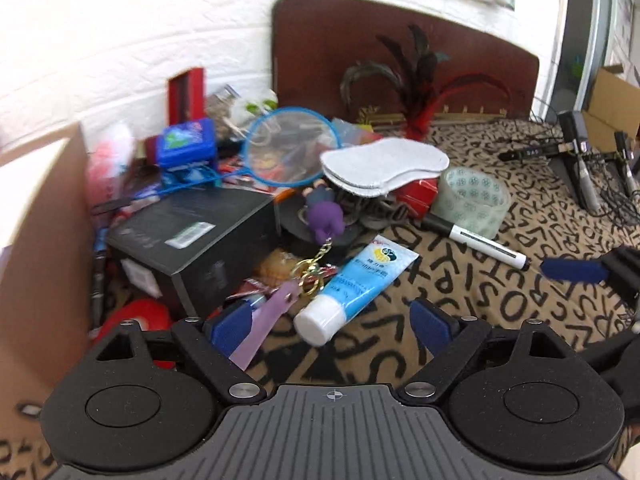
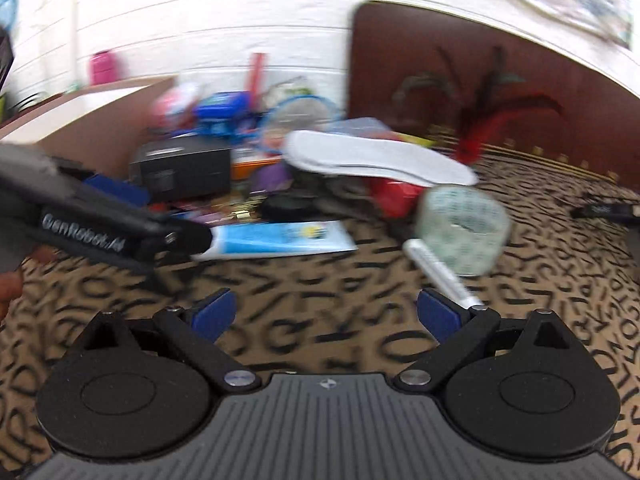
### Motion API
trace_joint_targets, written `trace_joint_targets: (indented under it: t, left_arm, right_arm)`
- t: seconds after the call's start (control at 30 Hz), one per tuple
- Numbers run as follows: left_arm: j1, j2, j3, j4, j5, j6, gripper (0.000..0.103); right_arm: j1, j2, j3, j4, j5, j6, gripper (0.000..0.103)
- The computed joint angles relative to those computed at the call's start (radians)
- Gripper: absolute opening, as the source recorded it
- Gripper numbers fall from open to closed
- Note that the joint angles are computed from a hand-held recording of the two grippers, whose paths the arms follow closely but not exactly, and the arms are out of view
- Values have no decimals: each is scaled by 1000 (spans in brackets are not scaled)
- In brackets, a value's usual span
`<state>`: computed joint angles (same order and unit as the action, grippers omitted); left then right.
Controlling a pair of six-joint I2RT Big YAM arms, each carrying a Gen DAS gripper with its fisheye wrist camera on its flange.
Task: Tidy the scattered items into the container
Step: 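Move both open tools back toward the pile, then grasp the blue hand-cream tube with the left tool while the right tool grasps the black marker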
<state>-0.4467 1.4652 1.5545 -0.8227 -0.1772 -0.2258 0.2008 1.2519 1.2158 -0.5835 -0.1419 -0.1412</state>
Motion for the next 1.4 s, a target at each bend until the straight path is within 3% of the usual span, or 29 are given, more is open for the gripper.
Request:
trace_joint_targets:
  t: [0.2,0.37,0.4,0.43,0.5,0.53,0.6,0.67,0.7,0.77,0.8,0.83,0.87,0.97,1.13,1.3,1.37,1.4]
  left_arm:
    - [11,100,78,-32,16,54,85]
    - [3,129,96,-23,-19,119,85]
    - [1,134,105,-34,-22,126,82]
    - [1,132,106,-36,-9,131,68]
    - [12,134,118,-75,63,100,54]
    - [17,135,117,-92,95,72,56]
    - [16,117,75,-48,96,60,56]
    - [8,117,70,-35,71,54,61]
    - [6,123,79,-41,68,38,69]
    - [5,136,98,-51,75,7,71]
    - [0,140,103,-55,61,3,54]
    - [-6,141,103,-55,36,6,35]
    - [-8,136,99,-56,34,2,34]
    - [-4,100,65,-60,72,-45,31]
    - [-22,-20,-67,-46,56,-103,29]
    - [-48,-149,-168,-117,19,-153,30]
    - [-56,-193,-201,-141,18,-172,37]
    - [-58,-206,-211,-146,17,-178,51]
  right_arm:
    - [-39,58,35,2,39,-42,96]
    - [-63,115,61,32,74,-60,96]
    - [-68,128,69,30,76,-61,95]
    - [-73,141,78,26,78,-63,93]
    - [-80,161,93,14,76,-69,89]
    - [-84,169,99,5,70,-68,85]
    - [-96,173,101,-2,28,-43,78]
    - [-104,172,103,-18,-12,-7,63]
    - [-103,168,102,-22,-20,-1,59]
    - [-93,163,103,-38,-16,-4,42]
    - [-87,161,107,-50,-18,-2,36]
    - [-81,159,111,-65,-22,0,23]
    - [-75,153,112,-80,-26,1,18]
    - [-51,125,98,-118,-44,-22,18]
    - [-14,51,42,-165,-93,-29,18]
    - [13,-23,14,-271,-155,-61,18]
    - [25,-38,17,-323,-177,-84,19]
    - [30,-44,18,-339,-184,-85,21]
